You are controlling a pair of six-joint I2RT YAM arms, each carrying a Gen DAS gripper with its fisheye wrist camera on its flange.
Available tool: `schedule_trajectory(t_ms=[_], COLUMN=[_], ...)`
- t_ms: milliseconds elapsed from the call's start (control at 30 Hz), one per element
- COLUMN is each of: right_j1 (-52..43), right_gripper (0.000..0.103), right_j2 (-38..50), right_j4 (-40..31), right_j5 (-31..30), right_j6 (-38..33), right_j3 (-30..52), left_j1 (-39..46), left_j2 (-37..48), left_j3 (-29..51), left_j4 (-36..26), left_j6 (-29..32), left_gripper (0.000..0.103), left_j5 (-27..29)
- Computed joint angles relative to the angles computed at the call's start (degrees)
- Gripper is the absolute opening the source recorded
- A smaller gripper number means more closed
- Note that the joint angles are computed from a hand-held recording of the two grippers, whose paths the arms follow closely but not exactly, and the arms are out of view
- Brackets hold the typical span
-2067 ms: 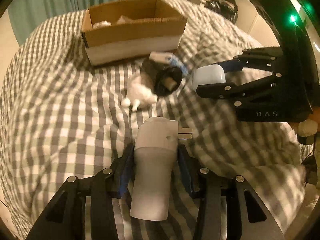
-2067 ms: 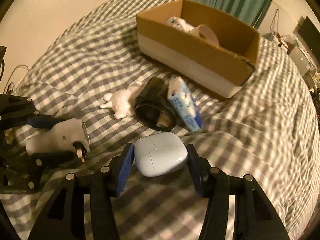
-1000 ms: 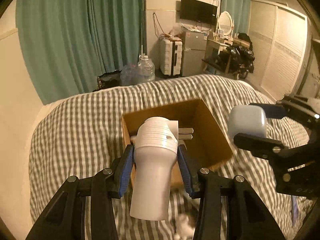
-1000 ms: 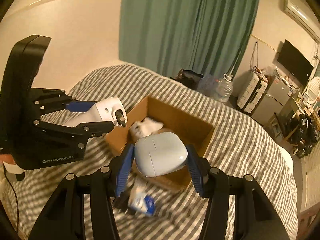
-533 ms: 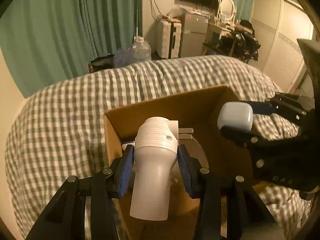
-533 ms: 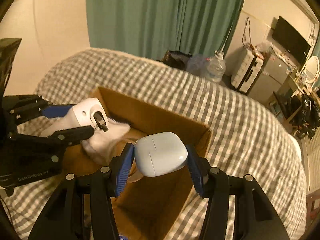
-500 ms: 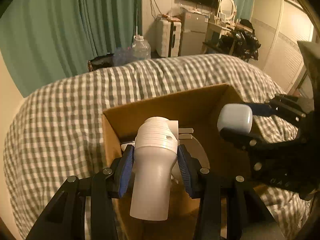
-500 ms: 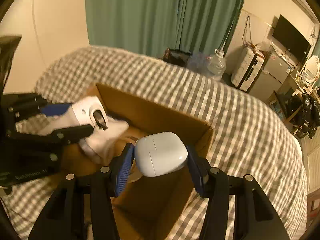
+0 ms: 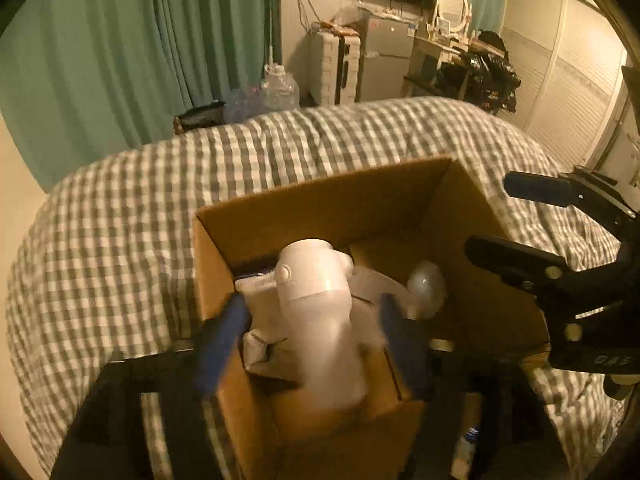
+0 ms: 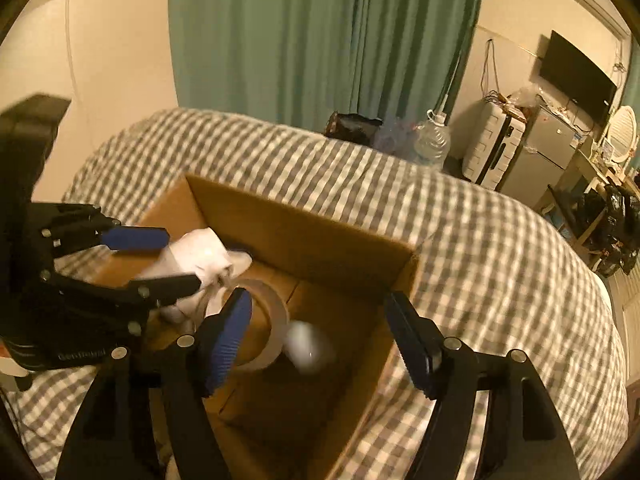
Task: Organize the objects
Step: 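Carry the device and earbuds case into the box and open both tools, then grasp the black object with the right tool while the left tool grasps the white plush toy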
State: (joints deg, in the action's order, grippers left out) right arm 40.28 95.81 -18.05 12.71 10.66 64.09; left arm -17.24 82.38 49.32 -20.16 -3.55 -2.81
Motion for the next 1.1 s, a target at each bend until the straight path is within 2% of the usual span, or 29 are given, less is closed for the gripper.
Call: schedule_trajectory(t_ms=[100,200,333,533,633,733,933,1100], right_j1=[1.2,3.2,7.1,15.0,19.1,22.9,27.3,28.4], right_gripper=[0.076,0.08,0.085,0.086,0.086,0.086,0.086,0.086], right_j2=[-5.3,-10.5,-16.8,-22.7,-25.4,-28.3,-30.6,-31.7], right_j4=[-4.0,-8.6,-16.2,-27.1,-31.5,-35.2,-37.7,-34.4], right_j5=[1.4,3.7,7.0,13.5,17.0,19.2,19.9,17.2], right_j6=[1.3,2.7,4.8,8.2,10.5,13.5,18.3,20.3], right_j3=[-0.2,0.0,2.4,6.8,7.4,6.5,1.9,-5.7], left_j1=[-0.6,-1.5,-4.9,-8.2,-10.0,-13.9,-23.2,-29.2], left_j2=[-5.5,-12.3,-19.5,-28.9,-33.3,-36.9,-40.9,-42.8], left_j3=[-0.4,0.4,2.1,4.3,4.0,2.9,-2.6,-11.6], left_j4=[-2.9,-8.9,-15.3,-25.3,-28.4,-31.1,-36.0,-35.2], left_j6=[-1.0,-2.2,-3.3,-6.4,-8.6,-12.4,-21.3,-30.0], left_gripper=[0.091,0.096,0.098,0.1,0.101,0.102,0.102,0.102], left_j5=[-0.5,-1.8,-6.5,-11.4,-13.0,-17.2,-24.9,-28.3])
